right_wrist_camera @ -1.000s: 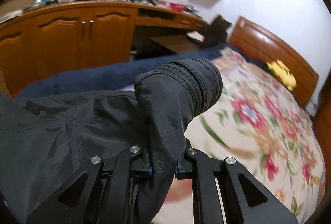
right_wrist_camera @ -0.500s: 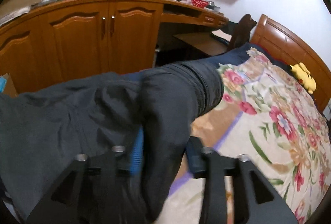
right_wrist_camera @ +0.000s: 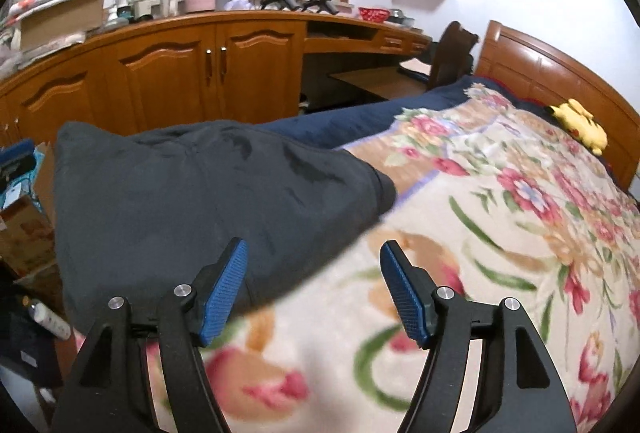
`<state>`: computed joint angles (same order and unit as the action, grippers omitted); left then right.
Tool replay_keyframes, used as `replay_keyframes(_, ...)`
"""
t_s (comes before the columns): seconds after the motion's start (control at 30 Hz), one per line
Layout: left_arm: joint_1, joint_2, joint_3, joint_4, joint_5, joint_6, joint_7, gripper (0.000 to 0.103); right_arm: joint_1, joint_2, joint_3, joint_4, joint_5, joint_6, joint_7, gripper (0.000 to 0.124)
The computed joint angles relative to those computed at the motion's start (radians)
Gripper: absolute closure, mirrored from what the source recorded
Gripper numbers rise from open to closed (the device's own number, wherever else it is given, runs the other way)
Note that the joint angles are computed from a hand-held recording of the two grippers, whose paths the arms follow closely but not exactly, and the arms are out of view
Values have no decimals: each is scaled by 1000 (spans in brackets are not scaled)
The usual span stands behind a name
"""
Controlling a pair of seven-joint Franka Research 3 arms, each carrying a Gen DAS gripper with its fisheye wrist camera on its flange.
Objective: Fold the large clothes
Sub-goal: 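Lower the bundle onto the bed edge and open both grippers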
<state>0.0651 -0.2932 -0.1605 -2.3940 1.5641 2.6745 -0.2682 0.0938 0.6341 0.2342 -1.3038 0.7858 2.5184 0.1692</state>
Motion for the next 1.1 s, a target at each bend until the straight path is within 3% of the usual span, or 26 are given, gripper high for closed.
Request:
replay_keyframes(0.33, -45, 213, 13, 187, -116, 61, 146, 63, -90, -118, -2, -171, 153, -8, -166, 53)
replay_keyframes(0.67, -70, 286, 34, 212, -254, -2, 270, 63, -109, -150, -44, -226, 237, -29, -246, 53)
replay_keyframes(0.9, -69, 292, 49, 191, -220, 19, 207, 63, -119, -131, -57, -222, 250, -42, -255, 53)
replay_keyframes(1.1, -88, 296, 37, 204, -215, -43, 194, 63, -150, -129, -63, -229, 271, -69, -263, 53)
